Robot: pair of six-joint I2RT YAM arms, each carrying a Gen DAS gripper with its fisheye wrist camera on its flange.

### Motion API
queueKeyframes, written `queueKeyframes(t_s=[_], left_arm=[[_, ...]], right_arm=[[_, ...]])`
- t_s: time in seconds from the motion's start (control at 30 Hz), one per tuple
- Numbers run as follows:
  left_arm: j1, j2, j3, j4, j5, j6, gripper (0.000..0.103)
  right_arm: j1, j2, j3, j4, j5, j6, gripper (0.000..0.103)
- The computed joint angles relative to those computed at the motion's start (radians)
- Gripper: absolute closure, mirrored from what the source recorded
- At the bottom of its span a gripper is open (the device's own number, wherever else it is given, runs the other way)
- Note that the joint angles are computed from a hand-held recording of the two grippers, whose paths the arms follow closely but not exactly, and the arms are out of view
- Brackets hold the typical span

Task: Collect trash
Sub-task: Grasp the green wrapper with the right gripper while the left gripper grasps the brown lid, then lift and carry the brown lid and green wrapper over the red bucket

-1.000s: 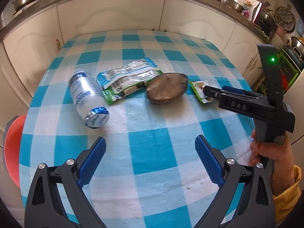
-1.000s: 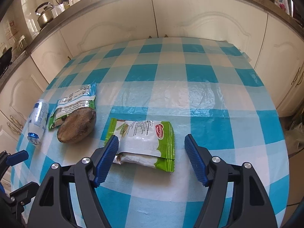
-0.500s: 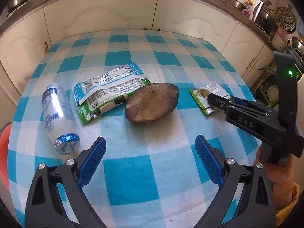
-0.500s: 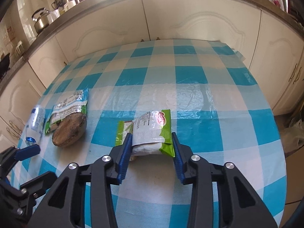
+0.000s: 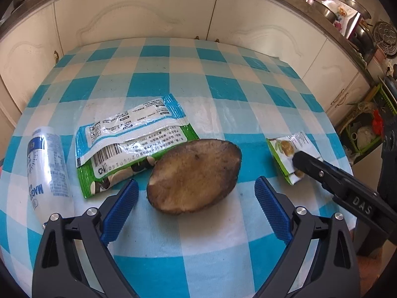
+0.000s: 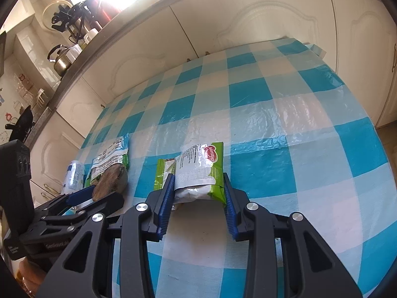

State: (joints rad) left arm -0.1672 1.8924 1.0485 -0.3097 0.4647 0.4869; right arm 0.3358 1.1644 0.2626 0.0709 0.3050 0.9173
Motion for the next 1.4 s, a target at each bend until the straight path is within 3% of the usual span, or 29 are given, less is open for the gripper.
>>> queueKeyframes(t_s=[0.3, 0.5, 1.4], left_arm=[[-0.031, 0.003, -0.013, 0.066, -0.035, -0.038, 0.009], [-0.029, -0.016, -0.039, 0.102, -0.045, -0.038, 0.03], [0.076, -0.098, -0.105, 0.005, 0.101, 0.084, 0.032]], right_arm=[[-0.006, -0.019, -0.018, 0.018, -0.015, 0.002, 0.065], [-0.011, -0.02, -0.023, 0.026, -0.024, -0.004, 0.065], [0.017, -0.069, -0.041, 0.02, 0.022, 0.007, 0.065]])
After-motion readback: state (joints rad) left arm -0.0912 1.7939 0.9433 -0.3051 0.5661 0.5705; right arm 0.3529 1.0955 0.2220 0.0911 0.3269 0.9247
